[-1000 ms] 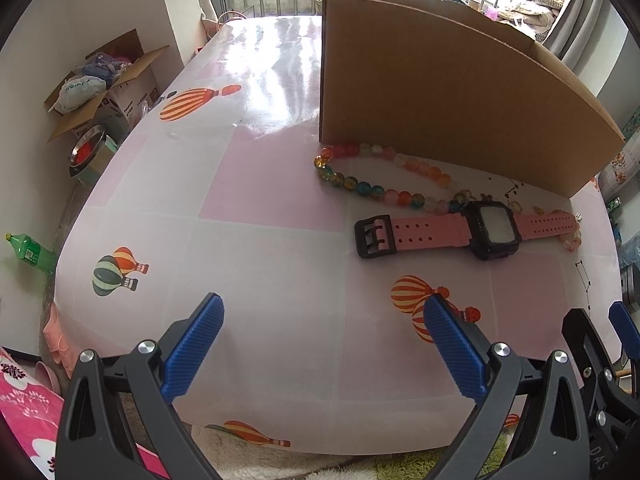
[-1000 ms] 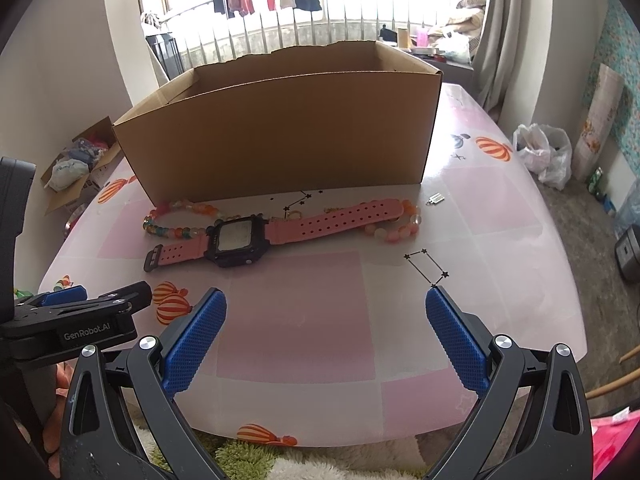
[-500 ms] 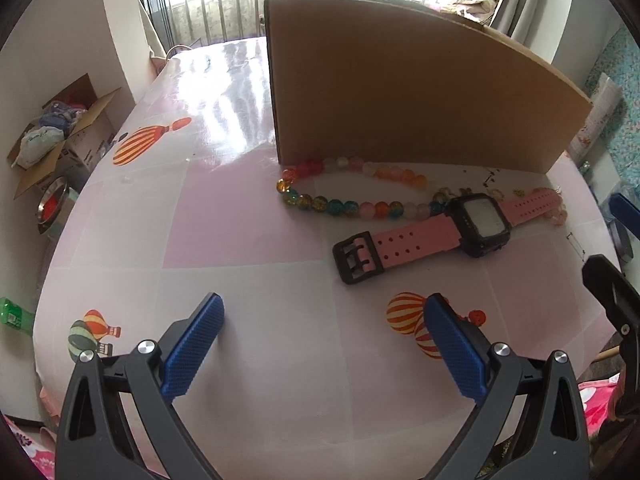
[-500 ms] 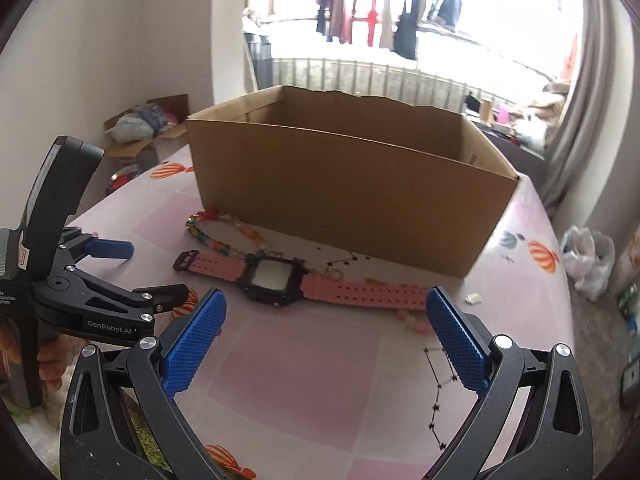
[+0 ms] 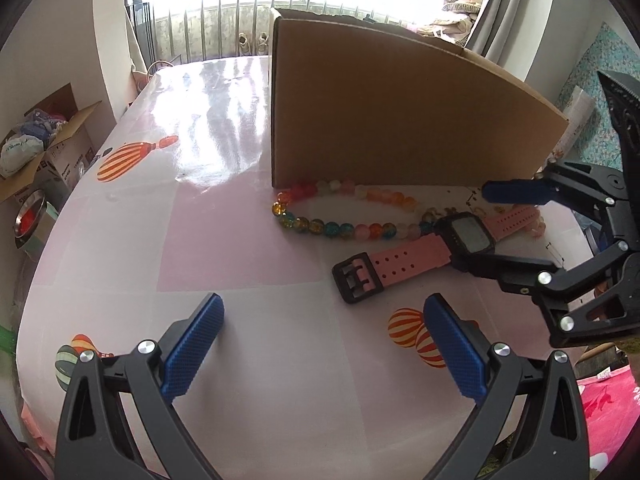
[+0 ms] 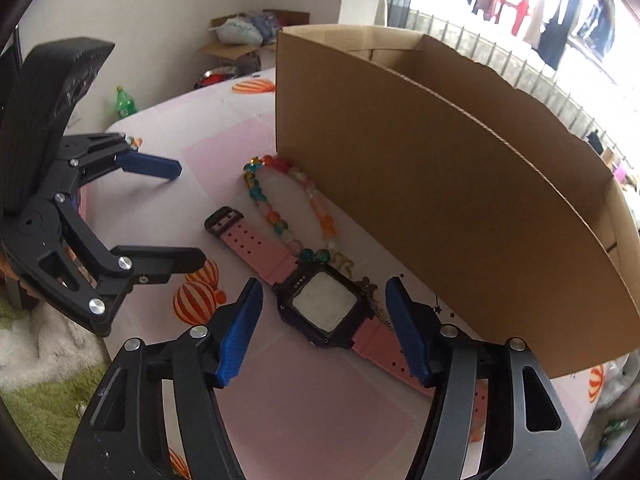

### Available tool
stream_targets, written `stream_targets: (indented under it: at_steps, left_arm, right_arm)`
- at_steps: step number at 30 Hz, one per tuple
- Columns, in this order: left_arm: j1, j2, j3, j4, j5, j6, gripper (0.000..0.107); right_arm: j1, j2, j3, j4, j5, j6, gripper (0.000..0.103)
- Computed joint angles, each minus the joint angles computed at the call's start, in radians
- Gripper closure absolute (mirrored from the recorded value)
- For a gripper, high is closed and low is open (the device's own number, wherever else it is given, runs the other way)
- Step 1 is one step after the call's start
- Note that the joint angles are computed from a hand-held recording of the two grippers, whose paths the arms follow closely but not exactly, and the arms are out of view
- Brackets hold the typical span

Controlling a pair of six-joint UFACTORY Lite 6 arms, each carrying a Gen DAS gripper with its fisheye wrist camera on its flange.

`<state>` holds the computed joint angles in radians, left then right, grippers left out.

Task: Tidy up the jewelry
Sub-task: 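Close the right gripper on the watch face while the left gripper grasps the strap, then lift the pink watch with both grippers and lower it into the cardboard box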

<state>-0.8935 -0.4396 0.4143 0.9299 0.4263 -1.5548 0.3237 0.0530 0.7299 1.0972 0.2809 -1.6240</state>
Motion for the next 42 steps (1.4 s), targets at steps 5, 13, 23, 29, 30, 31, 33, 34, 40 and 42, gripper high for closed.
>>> stream_targets:
  at_steps: [5,13,23,29,30,31,33,34,40,42]
  left_arm:
    - [0.004,-0.055,-0.044,0.110,-0.023,-0.103,0.015]
    - [-0.063,-0.063,-0.031,0.134,0.015,-0.071,0.046]
    - [-0.369,0.034,0.020,0.183,0.284,-0.083,0.047]
    - [-0.501,0.160,0.051,0.243,0.390,-0.129,0.063]
    - [-0.512,0.186,0.059,0.250,0.395,-0.128,0.064]
    - [-0.528,0.213,0.069,0.255,0.408,-0.131,0.069]
    - [-0.515,0.242,0.083,0.279,0.407,-0.113,0.074]
    - [-0.533,0.254,0.086,0.280,0.420,-0.119,0.079]
    - [-0.533,0.248,0.110,0.267,0.408,-0.106,0.094]
    - [-0.472,0.175,0.084,0.252,0.335,-0.082,0.096]
  right_arm:
    - [0.041,0.043,0.030,-0.275,-0.015,0.186,0.050]
    - [0.047,0.045,0.075,-0.567,0.089,0.426,0.055]
    - [-0.060,0.030,0.107,-0.565,0.334,0.422,0.055]
    - [-0.131,-0.023,0.078,-0.567,0.433,0.403,0.055]
    - [-0.140,-0.046,0.067,-0.570,0.448,0.404,0.055]
    - [-0.143,-0.053,0.066,-0.567,0.462,0.407,0.055]
    - [-0.181,-0.044,0.084,-0.556,0.492,0.377,0.055]
    - [-0.192,-0.061,0.068,-0.549,0.505,0.364,0.055]
    - [-0.249,0.012,0.174,-0.507,0.563,0.328,0.055]
    - [-0.273,-0.009,0.157,-0.488,0.573,0.308,0.055]
